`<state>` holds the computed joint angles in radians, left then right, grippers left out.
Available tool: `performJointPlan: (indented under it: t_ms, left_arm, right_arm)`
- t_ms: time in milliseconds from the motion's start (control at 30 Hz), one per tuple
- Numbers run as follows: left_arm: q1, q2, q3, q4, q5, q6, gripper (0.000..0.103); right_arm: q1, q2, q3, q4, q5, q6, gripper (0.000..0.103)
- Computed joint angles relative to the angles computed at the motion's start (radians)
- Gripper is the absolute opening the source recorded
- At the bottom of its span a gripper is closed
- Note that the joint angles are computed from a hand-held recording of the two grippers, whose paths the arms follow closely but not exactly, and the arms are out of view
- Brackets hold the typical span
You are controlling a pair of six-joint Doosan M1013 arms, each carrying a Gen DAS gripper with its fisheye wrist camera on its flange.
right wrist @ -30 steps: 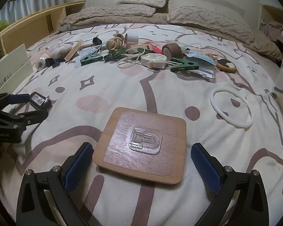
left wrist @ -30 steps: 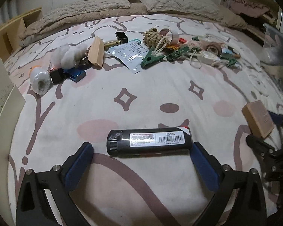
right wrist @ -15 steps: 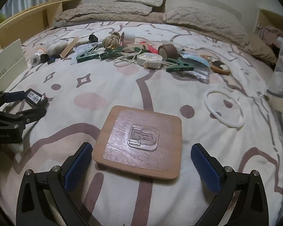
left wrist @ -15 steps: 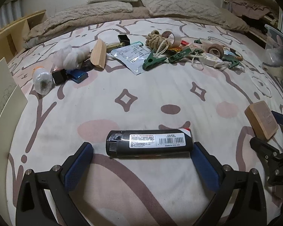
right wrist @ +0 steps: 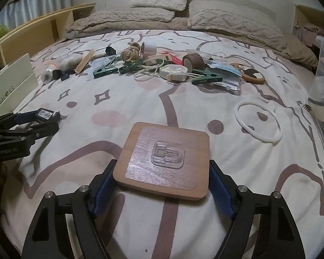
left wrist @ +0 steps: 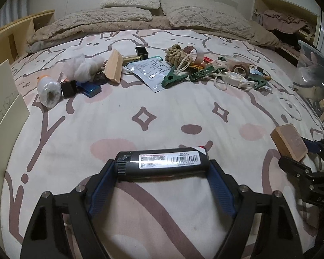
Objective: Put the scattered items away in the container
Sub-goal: 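Lift and turn the lighter with the left gripper while the right gripper holds the coaster, then carry the lighter and wooden coaster over the white box with both tools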
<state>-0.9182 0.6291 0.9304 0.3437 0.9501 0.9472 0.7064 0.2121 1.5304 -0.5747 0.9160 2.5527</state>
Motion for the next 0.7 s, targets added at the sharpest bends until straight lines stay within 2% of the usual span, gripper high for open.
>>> performJointPlan:
  t_ms: [300, 433, 700]
  left_arm:
    - [0.002, -0.013, 0.011, -0.033, -0.005, 0.002, 0.083]
    - [0.009, -0.025, 0.016, -0.069, -0.017, 0.003, 0.083]
    - [0.019, -0.058, 0.027, -0.031, -0.040, -0.033, 0.084]
  right_arm:
    - [-0.004, -0.008, -0.001, 0.015, -0.013, -0.002, 0.080]
    - [-0.011, -0.024, 0.005, 0.013, -0.042, 0.028, 0.080]
    - [-0.022, -0.043, -0.029, -0.023, -0.075, 0.070, 0.080]
